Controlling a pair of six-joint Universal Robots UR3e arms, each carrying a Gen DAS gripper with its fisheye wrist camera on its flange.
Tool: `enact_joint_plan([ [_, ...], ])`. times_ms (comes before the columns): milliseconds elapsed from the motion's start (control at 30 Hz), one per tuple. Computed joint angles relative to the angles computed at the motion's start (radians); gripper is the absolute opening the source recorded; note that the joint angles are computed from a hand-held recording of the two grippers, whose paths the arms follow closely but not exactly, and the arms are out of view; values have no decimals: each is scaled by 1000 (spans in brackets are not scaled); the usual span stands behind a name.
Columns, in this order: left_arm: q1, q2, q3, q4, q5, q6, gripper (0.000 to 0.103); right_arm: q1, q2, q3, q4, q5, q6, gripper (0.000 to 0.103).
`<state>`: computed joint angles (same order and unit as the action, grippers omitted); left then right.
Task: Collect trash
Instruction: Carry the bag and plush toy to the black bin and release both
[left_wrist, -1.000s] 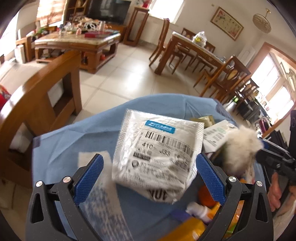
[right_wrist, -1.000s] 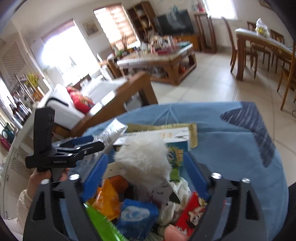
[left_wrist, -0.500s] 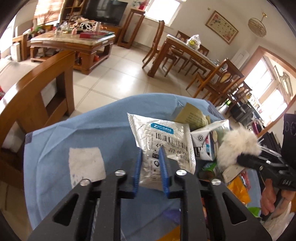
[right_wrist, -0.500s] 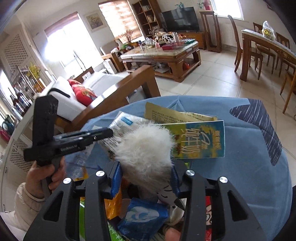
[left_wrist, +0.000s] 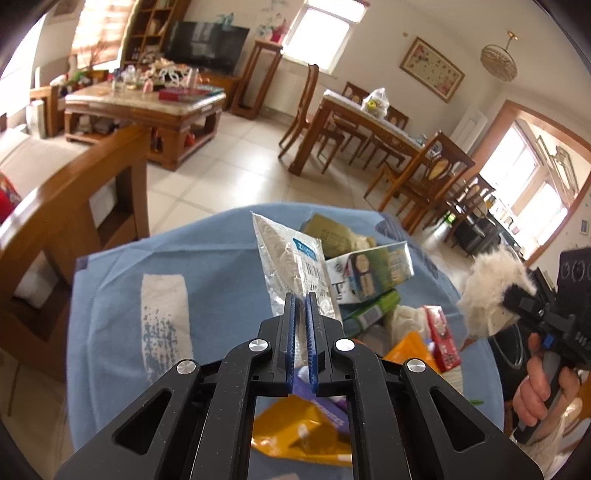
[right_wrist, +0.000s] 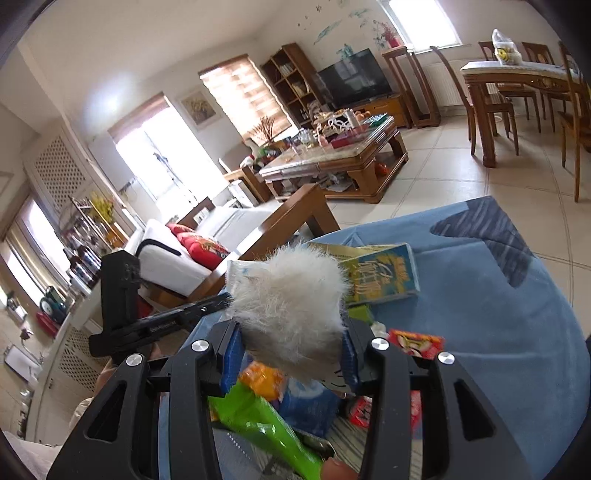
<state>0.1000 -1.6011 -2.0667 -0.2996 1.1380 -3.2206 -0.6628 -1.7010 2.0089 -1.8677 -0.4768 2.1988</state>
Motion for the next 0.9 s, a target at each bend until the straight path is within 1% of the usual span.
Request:
enact_joint_plan([
  [67, 1, 48, -37, 8, 2, 2, 5, -46, -16, -3, 116, 11, -86, 43],
  [167, -15, 124, -56, -6, 27, -3, 5, -104, -27, -13, 249, 19, -197, 43],
  [200, -30, 150, -49, -20, 41, -8, 5, -116, -28, -18, 277, 21, -218, 43],
  [267, -65, 183, -28, -47, 66, -23, 5, -162, -30, -37, 389, 29, -307, 43],
  [333, -98, 197, -3, -70, 85, -33, 5, -196, -30, -57, 472, 38, -369, 43],
  [400, -158, 186, 48, -94, 128, -48, 5, -235, -42, -72, 563, 44, -436, 43],
  [467, -215, 165, 93, -103, 165, -66, 5, -298, -29, -98, 660, 37, -536, 43],
  [567, -313, 108, 175, -108, 213, -103, 5, -373, 4, -149, 773, 28, -634, 43],
  [700, -452, -38, 343, -114, 262, -149, 5, -482, 65, -214, 842, 24, -710, 43],
  [767, -513, -125, 434, -120, 272, -167, 5, -524, 101, -248, 842, 32, -706, 43],
  [833, -579, -245, 567, -144, 276, -180, 5, -570, 134, -267, 824, 36, -699, 43],
  [867, -613, -323, 665, -173, 267, -186, 5, -591, 154, -272, 795, 40, -683, 43],
  [900, -634, -376, 724, -183, 264, -192, 5, -609, 172, -269, 744, 45, -650, 43],
])
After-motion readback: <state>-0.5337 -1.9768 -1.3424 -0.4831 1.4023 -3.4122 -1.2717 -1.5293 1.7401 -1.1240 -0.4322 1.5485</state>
